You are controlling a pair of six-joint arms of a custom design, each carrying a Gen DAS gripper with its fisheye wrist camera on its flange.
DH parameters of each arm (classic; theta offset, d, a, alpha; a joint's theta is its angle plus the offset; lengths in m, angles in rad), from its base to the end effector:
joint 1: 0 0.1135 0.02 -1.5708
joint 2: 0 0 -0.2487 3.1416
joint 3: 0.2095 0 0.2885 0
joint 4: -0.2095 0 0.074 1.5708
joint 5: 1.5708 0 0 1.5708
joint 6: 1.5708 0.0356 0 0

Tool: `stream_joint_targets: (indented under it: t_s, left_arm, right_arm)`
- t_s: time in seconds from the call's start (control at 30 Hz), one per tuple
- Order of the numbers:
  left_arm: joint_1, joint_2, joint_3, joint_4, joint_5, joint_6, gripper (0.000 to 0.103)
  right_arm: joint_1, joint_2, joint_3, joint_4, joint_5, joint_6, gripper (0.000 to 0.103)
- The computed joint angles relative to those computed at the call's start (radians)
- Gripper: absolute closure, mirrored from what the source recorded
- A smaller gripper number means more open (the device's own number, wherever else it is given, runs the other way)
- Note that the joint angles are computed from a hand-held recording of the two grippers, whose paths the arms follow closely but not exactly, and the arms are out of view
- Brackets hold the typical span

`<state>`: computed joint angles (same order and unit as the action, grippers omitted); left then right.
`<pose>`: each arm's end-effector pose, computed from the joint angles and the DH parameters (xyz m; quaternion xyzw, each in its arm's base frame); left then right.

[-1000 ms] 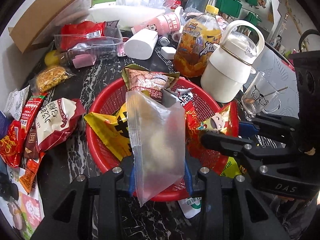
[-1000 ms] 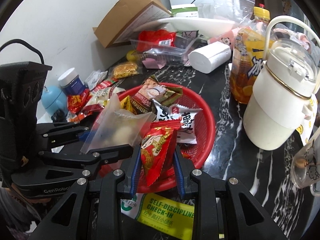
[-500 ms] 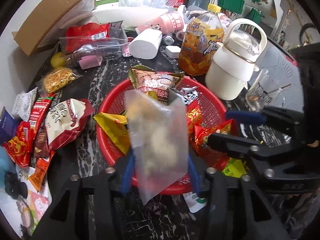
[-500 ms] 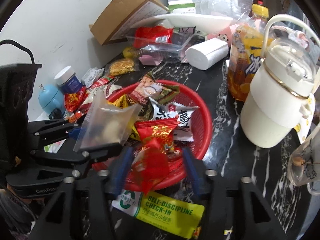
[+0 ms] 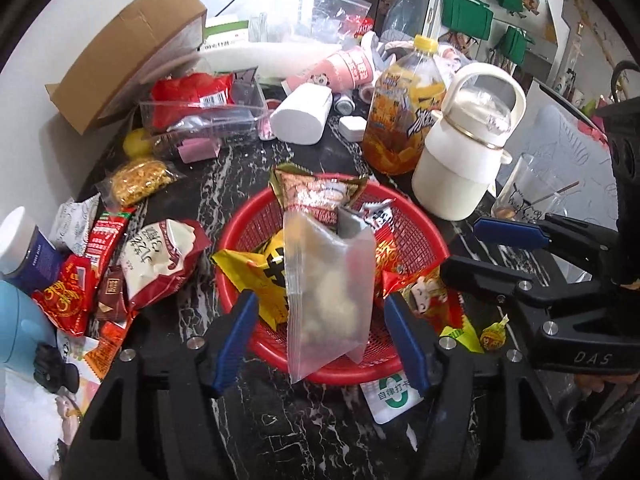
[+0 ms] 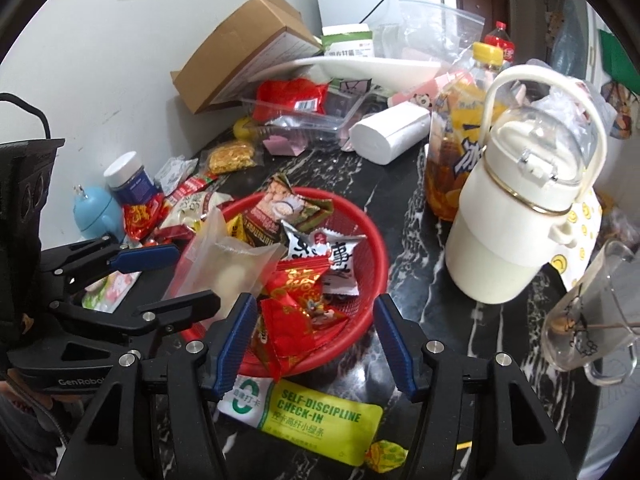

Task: Organize snacks
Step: 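Lower both packets into the red basket and open both grippers, then move both grippers back over the green check-in packet and yellow lollipop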

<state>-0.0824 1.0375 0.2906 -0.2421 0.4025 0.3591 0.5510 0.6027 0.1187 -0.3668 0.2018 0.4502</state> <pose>0.1982 -0.0304 0.0908 0.2615 0.9033 -0.1509 0.3047 0.1440 0.0801 0.0944 -0.0115 0.9317 0.0855 0.3527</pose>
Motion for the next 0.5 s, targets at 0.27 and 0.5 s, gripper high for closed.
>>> stream_joint_targets:
  t_s: [0.27, 0.5]
  left_arm:
    - [0.035, -0.217, -0.017, -0.158, 0.054, 0.013, 0.039]
    - [0.051, -0.465, -0.040, -0.338, 0.115, 0.028, 0.039]
  right_arm:
    - [0.098, -0.232, 0.006, -0.219, 0.110, 0.061, 0.042]
    - [0.258, -0.427, 0.036, -0.470, 0.270, 0.188, 0.042]
